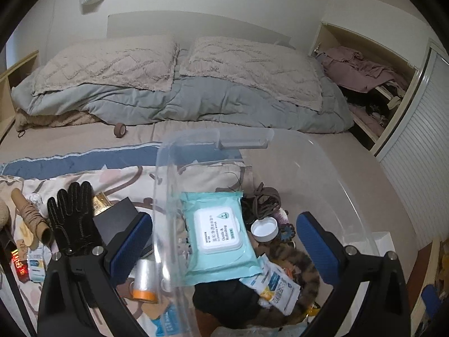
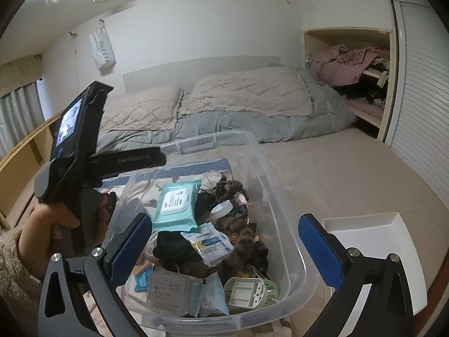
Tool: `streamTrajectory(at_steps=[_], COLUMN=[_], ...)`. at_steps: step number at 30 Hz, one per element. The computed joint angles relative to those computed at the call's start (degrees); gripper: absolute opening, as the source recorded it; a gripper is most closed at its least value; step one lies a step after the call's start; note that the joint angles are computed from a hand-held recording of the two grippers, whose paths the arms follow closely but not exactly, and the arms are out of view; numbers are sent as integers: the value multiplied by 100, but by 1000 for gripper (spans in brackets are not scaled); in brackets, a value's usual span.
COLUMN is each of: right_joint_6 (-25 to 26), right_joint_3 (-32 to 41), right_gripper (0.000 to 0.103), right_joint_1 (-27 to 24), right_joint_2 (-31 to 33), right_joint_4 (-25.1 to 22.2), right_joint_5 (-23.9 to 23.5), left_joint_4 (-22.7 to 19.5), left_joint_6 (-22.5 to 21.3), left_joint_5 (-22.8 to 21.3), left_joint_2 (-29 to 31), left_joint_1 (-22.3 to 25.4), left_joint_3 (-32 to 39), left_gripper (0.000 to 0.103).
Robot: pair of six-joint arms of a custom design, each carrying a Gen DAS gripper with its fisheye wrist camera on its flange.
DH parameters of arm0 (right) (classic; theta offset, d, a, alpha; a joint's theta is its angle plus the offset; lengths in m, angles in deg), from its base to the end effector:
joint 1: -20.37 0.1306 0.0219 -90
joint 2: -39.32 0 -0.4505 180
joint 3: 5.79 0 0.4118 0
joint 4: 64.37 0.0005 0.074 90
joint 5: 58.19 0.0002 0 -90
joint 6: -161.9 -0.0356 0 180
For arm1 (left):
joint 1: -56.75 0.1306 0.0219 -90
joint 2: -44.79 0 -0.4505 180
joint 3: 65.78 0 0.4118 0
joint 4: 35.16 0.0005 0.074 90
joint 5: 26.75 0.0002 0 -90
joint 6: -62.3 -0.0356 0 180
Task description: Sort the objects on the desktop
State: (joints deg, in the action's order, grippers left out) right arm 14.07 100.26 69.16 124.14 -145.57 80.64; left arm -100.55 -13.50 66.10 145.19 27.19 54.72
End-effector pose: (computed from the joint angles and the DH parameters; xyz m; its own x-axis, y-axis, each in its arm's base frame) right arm 0.2931 0.2932 0.6439 -0.5128 0.2602 -0.8181 0.3513 0.9331 0.0766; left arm 0.4920 -0.2816 0.6372 -0.7276 0.1310 -0.6734 0.3555 0.9115 -0.2068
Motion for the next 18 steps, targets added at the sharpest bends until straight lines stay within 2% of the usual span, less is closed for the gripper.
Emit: streamTrajectory(at_steps=[8, 11, 18], right_joint_6=[-480, -609, -1118], right_joint_3=[533, 658, 1105], right_gripper=[103, 103, 103], right_joint_1=[289, 376, 728], right_joint_2=[254, 297, 579], right_joint_4=[-506, -586, -1209], right_joint_5=[571, 568, 756], left_joint_4=[-27, -126, -250], left_joint_6=[-283, -488, -874], left_joint_5=[201, 262, 417], left_joint_2=[-388, -554, -946], left_joint_1=[189, 277, 585], left_joint_3=[-37, -64, -256], left_gripper=[103, 103, 103])
